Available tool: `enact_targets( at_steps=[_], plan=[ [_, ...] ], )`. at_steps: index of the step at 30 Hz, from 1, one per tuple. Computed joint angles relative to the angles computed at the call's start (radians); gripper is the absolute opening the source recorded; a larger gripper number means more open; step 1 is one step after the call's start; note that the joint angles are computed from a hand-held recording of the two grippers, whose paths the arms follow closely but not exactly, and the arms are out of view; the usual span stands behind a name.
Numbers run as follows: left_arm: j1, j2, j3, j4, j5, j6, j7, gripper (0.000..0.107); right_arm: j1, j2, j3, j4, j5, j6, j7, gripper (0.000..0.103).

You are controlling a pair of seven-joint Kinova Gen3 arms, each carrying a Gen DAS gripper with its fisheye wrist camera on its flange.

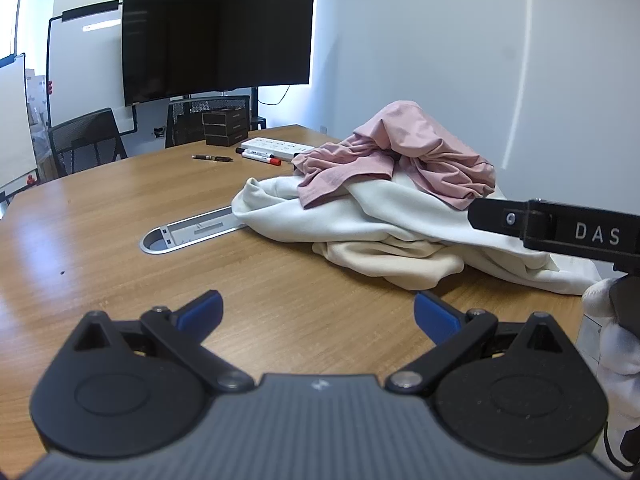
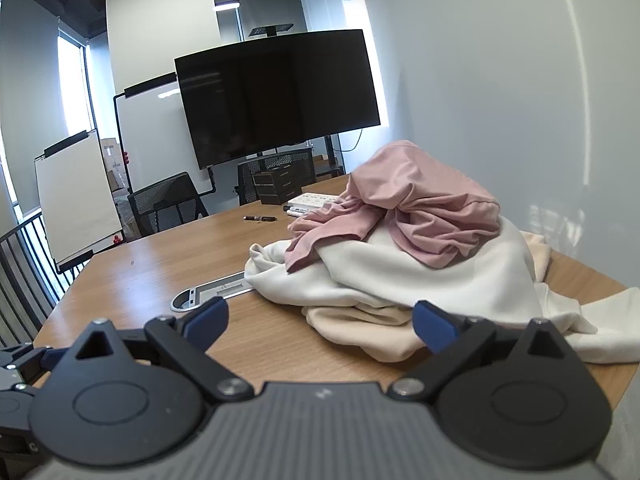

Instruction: Fold clothes

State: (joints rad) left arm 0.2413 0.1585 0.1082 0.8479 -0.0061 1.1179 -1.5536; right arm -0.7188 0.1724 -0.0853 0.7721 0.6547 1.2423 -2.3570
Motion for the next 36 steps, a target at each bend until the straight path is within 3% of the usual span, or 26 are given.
enact_targets(
  at_steps=[20, 36],
  plan=[
    [0.010, 0.012, -0.001, -0.016, -0.012, 0.016, 0.004, 0.102, 0.018, -0.008, -0.006, 0.027, -0.022, -0.025, -0.008, 0.087],
    [0.013, 0.004, 0.001, 0.018, -0.016, -0.018, -0.008, 0.102, 0.051, -0.021, -0.016, 0.064, -0.051, -0.051, -0.008, 0.082]
  ],
)
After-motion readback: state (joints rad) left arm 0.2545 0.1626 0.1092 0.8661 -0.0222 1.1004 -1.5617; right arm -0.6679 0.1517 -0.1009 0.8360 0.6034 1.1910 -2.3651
